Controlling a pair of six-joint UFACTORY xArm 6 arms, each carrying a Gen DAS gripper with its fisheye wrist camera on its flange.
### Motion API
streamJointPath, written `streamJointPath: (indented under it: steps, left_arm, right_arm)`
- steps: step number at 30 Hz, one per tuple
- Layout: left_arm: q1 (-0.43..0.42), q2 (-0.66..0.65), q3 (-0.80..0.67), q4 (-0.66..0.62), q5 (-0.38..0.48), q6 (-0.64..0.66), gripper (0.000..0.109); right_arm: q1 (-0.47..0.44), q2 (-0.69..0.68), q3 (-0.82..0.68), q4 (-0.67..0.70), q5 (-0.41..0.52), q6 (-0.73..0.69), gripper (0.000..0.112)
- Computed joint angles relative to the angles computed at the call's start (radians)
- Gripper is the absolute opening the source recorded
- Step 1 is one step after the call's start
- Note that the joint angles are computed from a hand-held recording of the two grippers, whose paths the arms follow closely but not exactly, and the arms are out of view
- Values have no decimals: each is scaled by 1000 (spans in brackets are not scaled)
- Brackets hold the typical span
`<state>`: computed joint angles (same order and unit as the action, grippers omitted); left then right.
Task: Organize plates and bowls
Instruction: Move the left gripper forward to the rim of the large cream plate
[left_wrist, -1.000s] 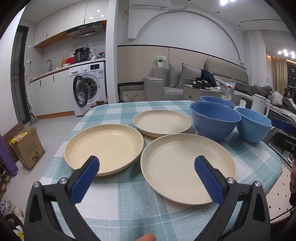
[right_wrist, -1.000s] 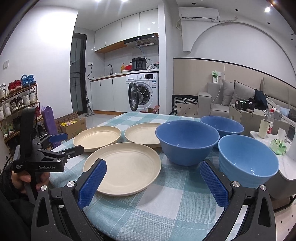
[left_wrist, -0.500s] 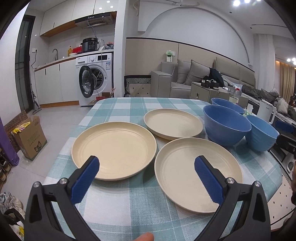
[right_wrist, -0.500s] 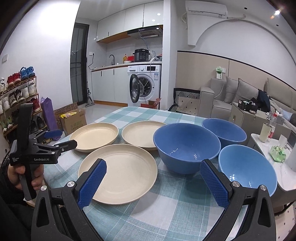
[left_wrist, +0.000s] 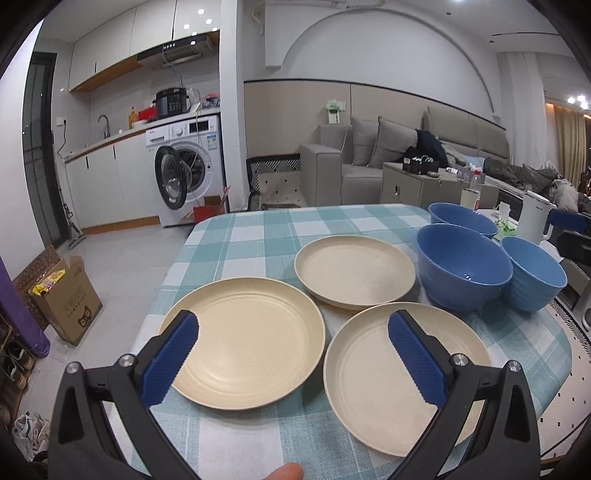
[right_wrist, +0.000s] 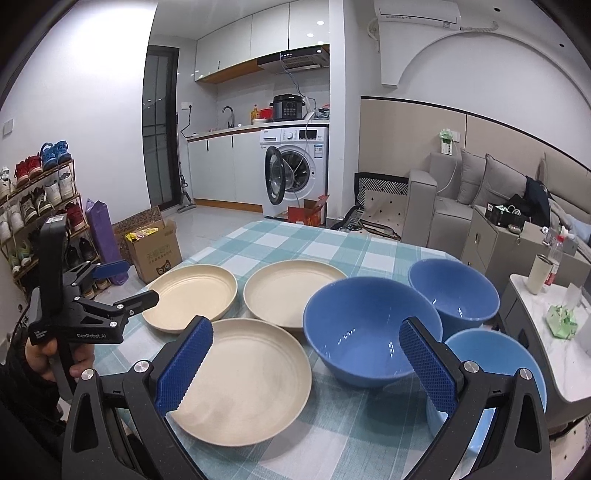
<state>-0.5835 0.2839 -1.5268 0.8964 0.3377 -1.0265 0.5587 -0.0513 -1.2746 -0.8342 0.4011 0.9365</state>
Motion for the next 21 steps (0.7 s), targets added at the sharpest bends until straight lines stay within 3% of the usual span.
streamJointPath:
  steps: [21]
  left_arm:
    - [31,236,-373,-304,100,334,103]
  right_arm:
    - [-54,284,-421,502,150,-486,103]
